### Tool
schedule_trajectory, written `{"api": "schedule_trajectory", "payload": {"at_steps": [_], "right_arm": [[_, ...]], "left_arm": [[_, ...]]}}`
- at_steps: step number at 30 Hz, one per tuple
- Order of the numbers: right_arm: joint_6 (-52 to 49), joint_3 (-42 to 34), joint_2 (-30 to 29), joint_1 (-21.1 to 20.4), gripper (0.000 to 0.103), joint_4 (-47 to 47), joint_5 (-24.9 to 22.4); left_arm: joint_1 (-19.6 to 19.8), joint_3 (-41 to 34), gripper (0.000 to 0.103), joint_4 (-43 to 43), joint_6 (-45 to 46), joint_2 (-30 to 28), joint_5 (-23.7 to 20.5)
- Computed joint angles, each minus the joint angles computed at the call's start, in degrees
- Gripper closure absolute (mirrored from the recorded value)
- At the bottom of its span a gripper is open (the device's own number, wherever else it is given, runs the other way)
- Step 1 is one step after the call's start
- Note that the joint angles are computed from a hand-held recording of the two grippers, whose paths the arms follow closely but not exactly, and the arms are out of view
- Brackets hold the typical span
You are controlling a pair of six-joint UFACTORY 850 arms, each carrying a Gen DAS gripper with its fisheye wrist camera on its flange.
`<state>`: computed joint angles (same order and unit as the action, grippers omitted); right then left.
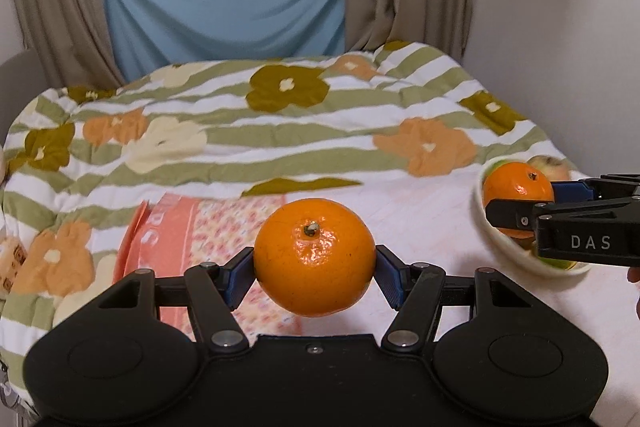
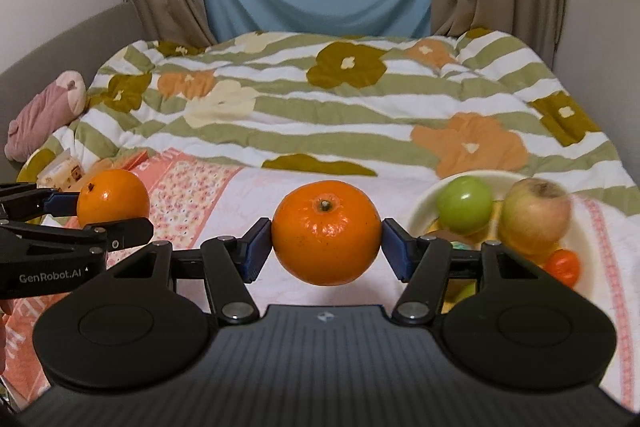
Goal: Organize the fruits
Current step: 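Carry both mandarins into the duck bowl and open both grippers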
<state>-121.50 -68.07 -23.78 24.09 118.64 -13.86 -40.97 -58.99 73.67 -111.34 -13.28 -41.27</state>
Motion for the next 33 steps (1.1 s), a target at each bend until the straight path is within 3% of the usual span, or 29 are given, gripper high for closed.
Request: {"api": "schedule_trajectory", "payload": {"at_steps": [14, 23, 33], "right_arm": [[9.1, 2.0, 3.7, -10.5, 0.029, -14.2, -4.7], [11.7, -0.4, 1.0, -16.1, 0.029, -21.2, -6.9], [15.7, -4.4, -3.9, -19.5, 0.029, -27.5, -9.5]], "left_arm": [[-3.0, -13.9, 0.036, -2.2, 5.4, -8.8, -0.9], [-2.4, -25.7, 0.036, -5.7, 11.4, -18.1, 2.4], [-1.2, -38.6, 0.036, -12.8, 20.2, -28.8, 5.4]]}}
